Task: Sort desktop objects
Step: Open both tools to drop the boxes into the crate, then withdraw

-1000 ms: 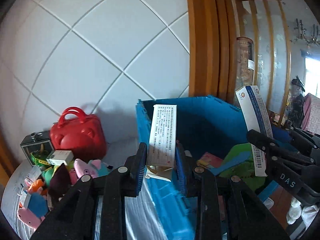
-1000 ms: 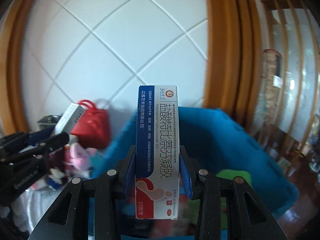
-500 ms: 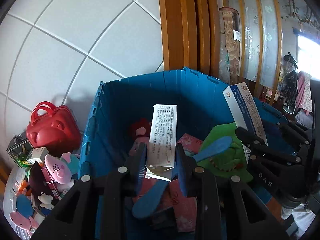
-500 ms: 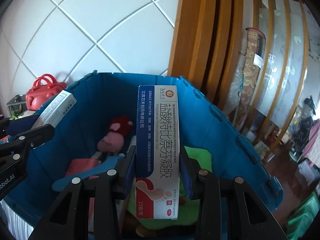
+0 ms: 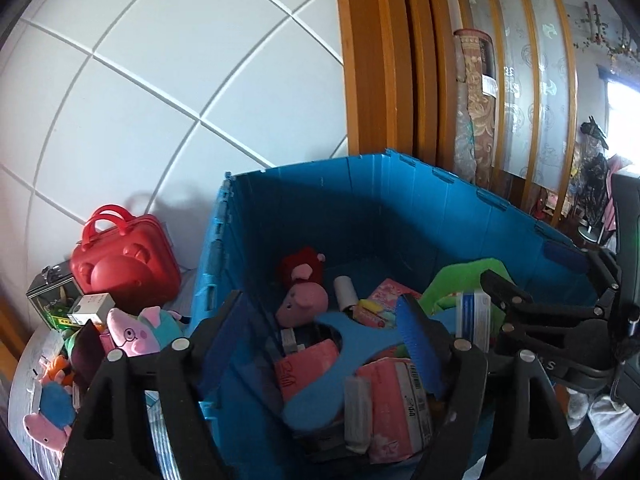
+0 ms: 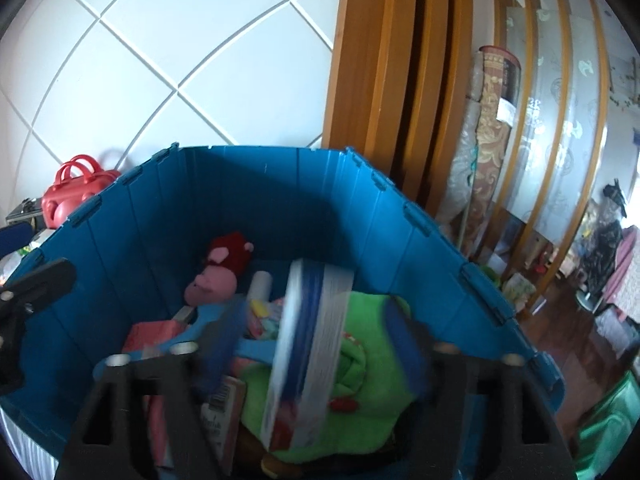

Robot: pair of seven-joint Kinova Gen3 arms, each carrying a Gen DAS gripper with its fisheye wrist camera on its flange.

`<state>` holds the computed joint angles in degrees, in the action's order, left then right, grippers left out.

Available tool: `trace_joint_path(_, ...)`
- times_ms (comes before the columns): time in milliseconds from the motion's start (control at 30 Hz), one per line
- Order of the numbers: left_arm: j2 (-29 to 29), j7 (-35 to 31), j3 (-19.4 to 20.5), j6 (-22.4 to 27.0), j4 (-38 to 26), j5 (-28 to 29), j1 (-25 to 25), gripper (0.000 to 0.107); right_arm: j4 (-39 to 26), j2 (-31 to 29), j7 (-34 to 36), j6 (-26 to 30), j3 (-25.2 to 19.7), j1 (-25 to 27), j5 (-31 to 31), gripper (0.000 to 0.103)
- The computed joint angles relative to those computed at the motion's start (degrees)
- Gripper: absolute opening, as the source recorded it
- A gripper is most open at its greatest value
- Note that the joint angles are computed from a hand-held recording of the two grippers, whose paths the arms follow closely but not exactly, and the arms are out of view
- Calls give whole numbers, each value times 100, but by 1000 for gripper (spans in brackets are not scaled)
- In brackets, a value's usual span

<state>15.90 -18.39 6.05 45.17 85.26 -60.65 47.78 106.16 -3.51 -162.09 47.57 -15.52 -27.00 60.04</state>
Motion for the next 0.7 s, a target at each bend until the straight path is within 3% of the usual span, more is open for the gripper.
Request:
trace_joint_path(33,-92,161,-44,18,126,-99,43,76,7,-25,-52,16,-32,-21,45,98)
trace_joint_path(100,-275,486,-48,124,377,-303,62,76,24,-88,-182,54,-117,-71,172,103)
trace_joint_path(167,-499,884,-4,355,693,-548,48,79,3,-121,-311,110,-232,-144,305,103)
trace_joint_path(267,-808,1402,100,892,1140,-848,0,94,17,-170,-582,7,-378,-265,584,103)
trace_joint_path(367,-1214,1858,187,1276,1713,-972,-193,97,-17,-144,-907,-232,-565,-461,936,103)
trace_joint_path(567,-2325,2065,70,1138,3104,-702,-997,97,-571,515,-1126,-272,-786,-1255,1497,103)
trace_joint_path(700,-3104,1416,-610,456,3917,-266,-1623,97,-1432,1448,-1231,-208,-800,-1934,1750,103)
